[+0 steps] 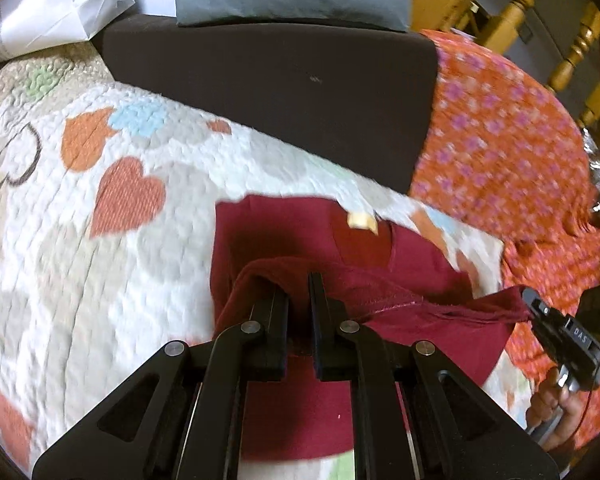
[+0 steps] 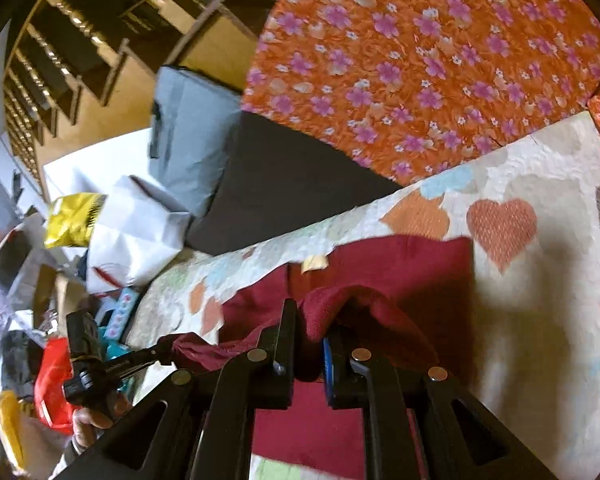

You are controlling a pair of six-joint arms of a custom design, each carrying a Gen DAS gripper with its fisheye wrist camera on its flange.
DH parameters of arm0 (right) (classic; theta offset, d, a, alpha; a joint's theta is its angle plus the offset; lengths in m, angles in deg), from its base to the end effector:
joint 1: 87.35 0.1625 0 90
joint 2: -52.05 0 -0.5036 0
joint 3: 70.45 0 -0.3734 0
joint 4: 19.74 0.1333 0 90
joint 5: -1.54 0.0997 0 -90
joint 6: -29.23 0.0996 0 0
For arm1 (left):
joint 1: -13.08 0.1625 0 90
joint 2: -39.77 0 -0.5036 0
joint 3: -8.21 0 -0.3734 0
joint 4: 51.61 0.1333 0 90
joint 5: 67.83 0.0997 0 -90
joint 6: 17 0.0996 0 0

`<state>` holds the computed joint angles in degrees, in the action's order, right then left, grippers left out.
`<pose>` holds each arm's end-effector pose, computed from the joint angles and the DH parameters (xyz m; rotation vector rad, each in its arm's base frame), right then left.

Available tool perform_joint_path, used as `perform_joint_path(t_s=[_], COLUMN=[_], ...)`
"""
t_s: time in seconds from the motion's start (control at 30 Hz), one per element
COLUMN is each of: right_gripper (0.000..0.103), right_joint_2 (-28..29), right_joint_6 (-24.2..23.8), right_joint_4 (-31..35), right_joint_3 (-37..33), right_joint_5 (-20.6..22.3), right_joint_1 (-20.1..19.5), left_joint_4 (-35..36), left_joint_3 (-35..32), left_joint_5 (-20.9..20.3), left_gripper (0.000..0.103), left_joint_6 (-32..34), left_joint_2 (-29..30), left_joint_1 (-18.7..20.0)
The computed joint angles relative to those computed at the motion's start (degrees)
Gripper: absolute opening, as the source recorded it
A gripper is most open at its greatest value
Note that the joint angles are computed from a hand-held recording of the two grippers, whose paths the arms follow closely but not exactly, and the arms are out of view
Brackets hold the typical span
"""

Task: Fold small clothes

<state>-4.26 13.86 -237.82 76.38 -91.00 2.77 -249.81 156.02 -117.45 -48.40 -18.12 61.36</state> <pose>0.1298 -0.4154 0.1900 0.3639 -2.8359 0.9552 -0.1097 -0.4203 0.1749 0.0810 2.6148 -0.9095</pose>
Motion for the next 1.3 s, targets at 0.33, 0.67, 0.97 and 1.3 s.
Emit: perform_joint_path(t_s=[0.33, 0.67, 0.97, 1.3], right_gripper=[0.032, 0.038, 0.037, 0.037], right_joint_2=[5.7, 3.2, 11.5, 15.0], right_joint_6=[2.5, -2.1, -8.1, -1.4], right_joint_4=[7.0, -1.4, -2.0, -0.9], right_joint_3=[-11.7, -6.1, -10.2, -16.8], right_joint_5=[2.2, 4.2, -6.1, -14.0], right_joint_1=[-5.6, -4.5, 0.3, -3.6], left_joint_4=[0.7, 0.9, -0.1, 8.4], left_joint_3=[-9.0, -7.7, -8.5, -15.1], left_joint_5=[-9.8, -8.0, -5.1, 8.6], left_gripper=[0.014, 0.074, 0.081, 0.081], left_joint_6=[5.8, 6.9, 8.8, 1.1], left_joint_2=[2.8, -0.1, 1.9, 9.3], left_joint_1=[12.3, 9.1, 7.7, 12.1])
